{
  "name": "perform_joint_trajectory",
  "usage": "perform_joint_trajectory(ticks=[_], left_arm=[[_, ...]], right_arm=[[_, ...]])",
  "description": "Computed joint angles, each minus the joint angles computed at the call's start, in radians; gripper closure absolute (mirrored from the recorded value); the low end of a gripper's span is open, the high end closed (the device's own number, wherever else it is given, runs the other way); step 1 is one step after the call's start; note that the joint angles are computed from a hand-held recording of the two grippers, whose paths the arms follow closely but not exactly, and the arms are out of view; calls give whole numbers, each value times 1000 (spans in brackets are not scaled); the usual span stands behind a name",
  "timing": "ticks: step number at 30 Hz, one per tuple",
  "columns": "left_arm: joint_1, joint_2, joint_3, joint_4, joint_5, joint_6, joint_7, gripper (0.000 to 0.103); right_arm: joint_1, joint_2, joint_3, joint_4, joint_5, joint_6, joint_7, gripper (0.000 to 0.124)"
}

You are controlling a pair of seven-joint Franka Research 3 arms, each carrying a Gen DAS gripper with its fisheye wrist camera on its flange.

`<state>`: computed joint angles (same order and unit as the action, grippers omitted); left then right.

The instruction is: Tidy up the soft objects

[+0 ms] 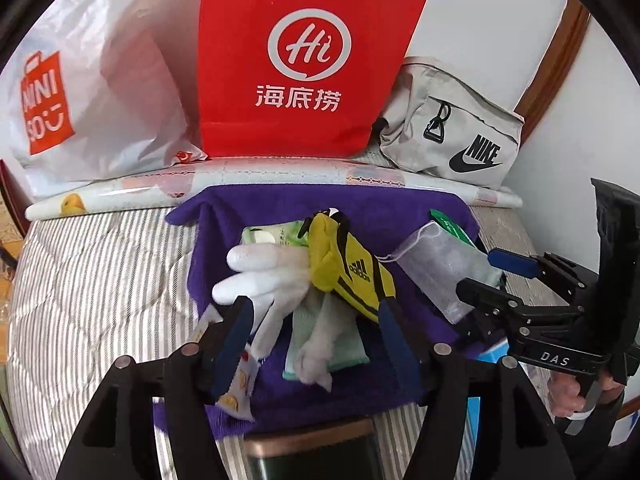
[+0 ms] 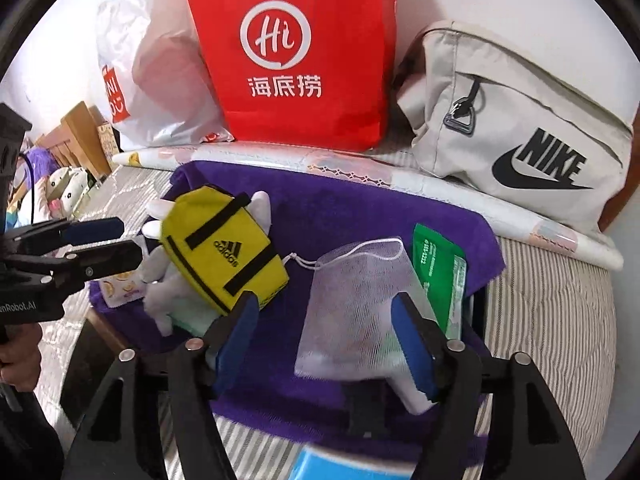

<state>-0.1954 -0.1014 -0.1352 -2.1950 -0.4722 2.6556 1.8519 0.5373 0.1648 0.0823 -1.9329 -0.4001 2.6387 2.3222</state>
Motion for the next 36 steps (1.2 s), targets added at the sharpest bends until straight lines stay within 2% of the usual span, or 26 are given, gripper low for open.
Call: perform_joint_trajectory(ticks=[5,12,19,21,24,28,31,34,36], left_arm=[[-4,-93,4,-62,54,-16,-58,34],[-59,-252,40,-166,84,-40,-111,24],[-106,-425,57,-276,147,-77,-224,17],[-121,-473,58,-302,168,-93,-254,17],[-133,-545,43,-338,217,-100,-308,17],[-140,-642,15,-383,290,-114,-410,9],[-170,-712,15,-426,318,-113,-468,9],[-196,-768,12,-450,344,-148,-518,9],[-212,-812,7,-469,361,-164,-546,9]], right_arm=[[20,-70,14,-37,-88,-53,90,53],[-5,-210,89,-142,-152,-69,218,49],[-50,-363,170,-280,-52,-15,236,48],[-70,-398,208,-298,-65,-48,271,48],[-82,-471,254,-340,-70,-81,299,38],[-115,-581,335,-392,-110,-130,382,28],[-121,-646,374,-415,-97,-177,406,24],[-124,-701,402,-434,-71,-216,431,22],[-116,-735,406,-455,-42,-209,439,22]])
